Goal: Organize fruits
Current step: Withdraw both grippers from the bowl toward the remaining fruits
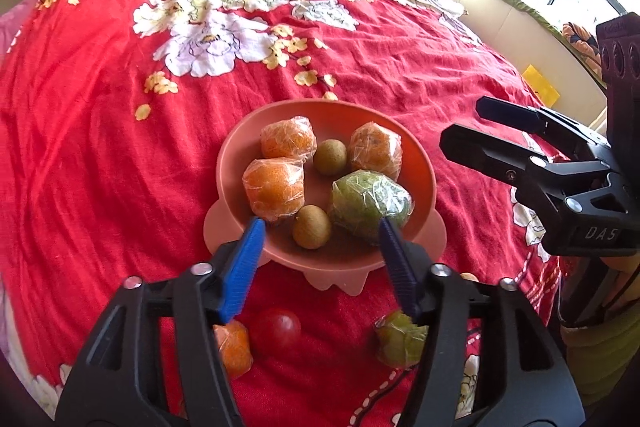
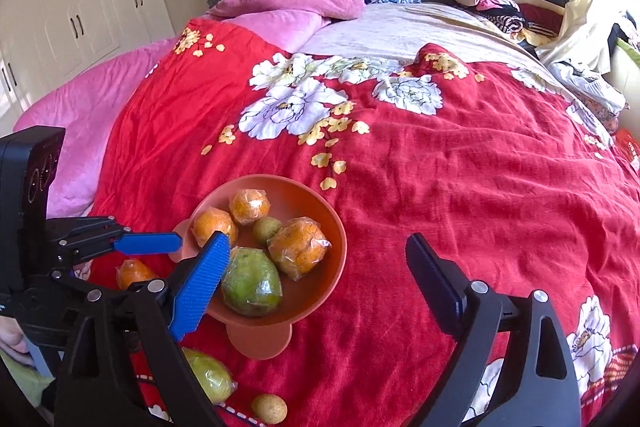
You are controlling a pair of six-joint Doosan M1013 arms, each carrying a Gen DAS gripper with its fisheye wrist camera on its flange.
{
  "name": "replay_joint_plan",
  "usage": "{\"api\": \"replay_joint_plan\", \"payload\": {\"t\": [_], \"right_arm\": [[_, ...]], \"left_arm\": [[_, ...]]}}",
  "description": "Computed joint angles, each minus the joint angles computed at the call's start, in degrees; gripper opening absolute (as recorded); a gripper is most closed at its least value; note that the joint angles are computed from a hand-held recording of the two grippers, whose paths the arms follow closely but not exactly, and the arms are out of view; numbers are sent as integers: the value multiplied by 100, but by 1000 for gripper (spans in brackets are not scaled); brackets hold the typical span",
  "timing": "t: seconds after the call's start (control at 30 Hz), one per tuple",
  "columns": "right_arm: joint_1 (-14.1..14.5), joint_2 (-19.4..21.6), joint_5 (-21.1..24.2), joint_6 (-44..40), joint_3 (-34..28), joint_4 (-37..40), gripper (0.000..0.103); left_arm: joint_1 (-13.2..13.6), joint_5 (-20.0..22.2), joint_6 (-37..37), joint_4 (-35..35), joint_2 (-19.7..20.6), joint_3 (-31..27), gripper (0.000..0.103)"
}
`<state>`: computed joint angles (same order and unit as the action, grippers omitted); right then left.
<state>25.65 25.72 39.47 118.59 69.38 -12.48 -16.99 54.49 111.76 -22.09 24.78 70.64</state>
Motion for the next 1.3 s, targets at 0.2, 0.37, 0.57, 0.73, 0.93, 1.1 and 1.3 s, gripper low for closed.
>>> {"api": "replay_joint_plan", "payload": {"t": [0.2,0.37,0.57,0.73,0.93,1.1,1.3], "right_arm": [[24,-104,-114,180,114,-159,92],[47,-156,-156,262,170,-246,93],[90,-199,-163,311,202,-375,94],[142,-257,-188,328,261,-451,95],[195,-321,-179,206,330,-371,95],[251,-359,-152,147,366,-343,96],[325,-403,-133,44,426,-295,96]], "left_arm": [[62,-188,-198,84,-93,2,78],[149,-343,-362,86,-177,21,88],[186,-448,-529,201,-253,86,93],[187,-509,-611,316,-318,179,93],[199,-529,-604,335,-394,290,93],[198,-593,-597,386,-479,404,93],[188,-634,-598,481,-564,511,93]]}}
